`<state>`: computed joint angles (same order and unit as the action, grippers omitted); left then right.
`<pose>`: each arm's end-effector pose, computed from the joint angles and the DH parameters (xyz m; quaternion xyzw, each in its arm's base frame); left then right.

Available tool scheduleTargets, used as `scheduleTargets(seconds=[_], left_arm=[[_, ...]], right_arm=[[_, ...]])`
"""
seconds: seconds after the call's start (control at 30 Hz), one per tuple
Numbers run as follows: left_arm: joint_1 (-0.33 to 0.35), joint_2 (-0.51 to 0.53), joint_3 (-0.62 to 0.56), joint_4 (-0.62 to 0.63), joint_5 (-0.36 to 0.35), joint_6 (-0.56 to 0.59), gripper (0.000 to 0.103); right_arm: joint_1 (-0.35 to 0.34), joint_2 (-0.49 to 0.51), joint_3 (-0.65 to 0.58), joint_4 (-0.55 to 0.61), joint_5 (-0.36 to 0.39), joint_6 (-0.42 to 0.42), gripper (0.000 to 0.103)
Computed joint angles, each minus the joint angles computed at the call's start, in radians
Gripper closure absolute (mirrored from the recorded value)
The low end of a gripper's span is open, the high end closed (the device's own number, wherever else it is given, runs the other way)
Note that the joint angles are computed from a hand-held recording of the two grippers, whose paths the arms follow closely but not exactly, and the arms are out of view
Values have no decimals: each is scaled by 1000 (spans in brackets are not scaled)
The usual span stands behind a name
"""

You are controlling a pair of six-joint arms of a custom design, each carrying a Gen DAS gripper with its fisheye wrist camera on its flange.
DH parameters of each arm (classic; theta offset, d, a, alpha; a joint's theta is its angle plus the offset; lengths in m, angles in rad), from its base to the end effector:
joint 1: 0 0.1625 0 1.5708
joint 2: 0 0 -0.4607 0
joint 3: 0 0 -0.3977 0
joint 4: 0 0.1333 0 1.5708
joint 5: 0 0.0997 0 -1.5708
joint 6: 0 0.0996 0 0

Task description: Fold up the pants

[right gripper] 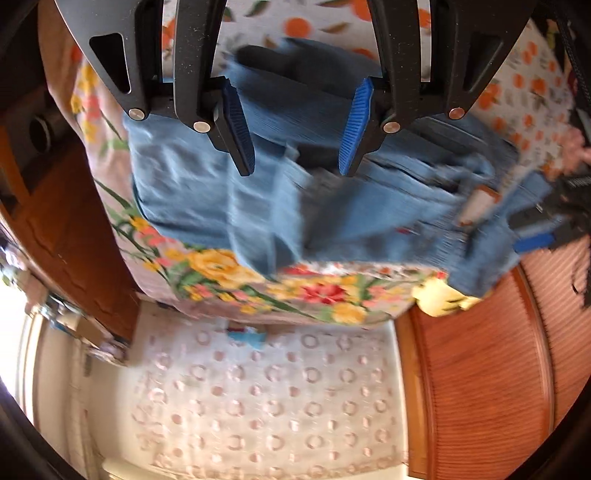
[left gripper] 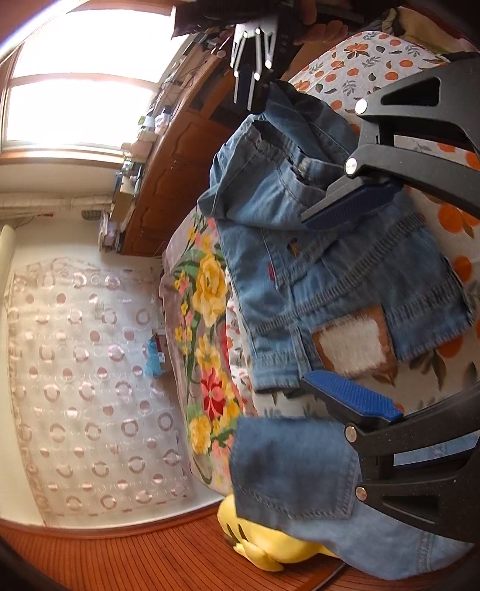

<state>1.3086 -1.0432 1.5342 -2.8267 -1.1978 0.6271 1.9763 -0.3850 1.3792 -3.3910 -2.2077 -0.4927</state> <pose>-0.0225 -0.7382 0.3752 0.3297 0.8528 -0.3294 0.2357 0.3719 -0.6786 0.0211 0.2645 -0.8382 0.3683 0.3031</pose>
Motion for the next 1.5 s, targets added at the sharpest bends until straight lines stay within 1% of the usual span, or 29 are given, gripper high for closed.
scheduleTargets(seconds=[0.07, 0.2, 0.27, 0.4, 0.47, 0.57, 0.6, 0.77, 0.8, 0.87, 0.9, 0.97, 1.0, 1.03, 1.07, 1.1, 1.13, 1.2, 1.27, 1.5], left_arm=[[-14, 22, -17, 17, 3, 8, 23], [-40, 58, -50, 64, 2, 17, 23], [-54, 75, -67, 91, -4, 15, 23], [-80, 103, -89, 141, -23, 21, 23], [-92, 115, -94, 166, -32, 29, 23], [-108, 136, -105, 206, -37, 35, 25], [-112, 143, -110, 226, -42, 33, 29], [-123, 188, -164, 343, -60, -9, 30], [-124, 196, -175, 355, -60, -16, 33], [-125, 209, -193, 392, -62, -39, 36], [-127, 216, -200, 410, -59, -48, 39], [-128, 223, -205, 434, -50, -59, 42], [-129, 227, -212, 450, -45, -60, 47], [-130, 232, -213, 454, -35, -59, 54], [-132, 234, -212, 455, -25, -55, 58], [-130, 233, -215, 469, -34, -47, 68], [-127, 229, -216, 476, -48, -43, 79], [-123, 221, -209, 443, -43, -25, 92], [-114, 209, -214, 421, -48, -20, 93], [-75, 170, -258, 324, -42, -34, 95]], right_arm=[[-2, 4, 1, 8, -7, 34, 54], [-4, -15, 27, 54, 22, 122, 54], [0, -18, 42, 77, 21, 151, 54], [17, -35, 95, 60, 7, 190, 53], [23, -40, 108, 53, 3, 213, 49], [31, -51, 131, 35, -21, 228, 44], [35, -47, 129, 32, -30, 227, 44], [36, -19, 126, -16, -58, 185, 43], [38, -13, 127, -29, -63, 176, 43], [39, 3, 118, -55, -82, 152, 38], [38, 7, 116, -56, -87, 150, 38], [26, 7, 118, -58, -74, 147, 38], [23, 5, 118, -55, -70, 150, 37], [18, 4, 117, -49, -66, 153, 37], [17, 2, 119, -48, -63, 156, 37], [15, 2, 117, -46, -62, 156, 36], [16, 2, 117, -48, -64, 156, 36], [16, 5, 115, -55, -68, 149, 36], [4, 6, 108, -56, -62, 136, 35], [-3, 4, 110, -57, -56, 132, 35]])
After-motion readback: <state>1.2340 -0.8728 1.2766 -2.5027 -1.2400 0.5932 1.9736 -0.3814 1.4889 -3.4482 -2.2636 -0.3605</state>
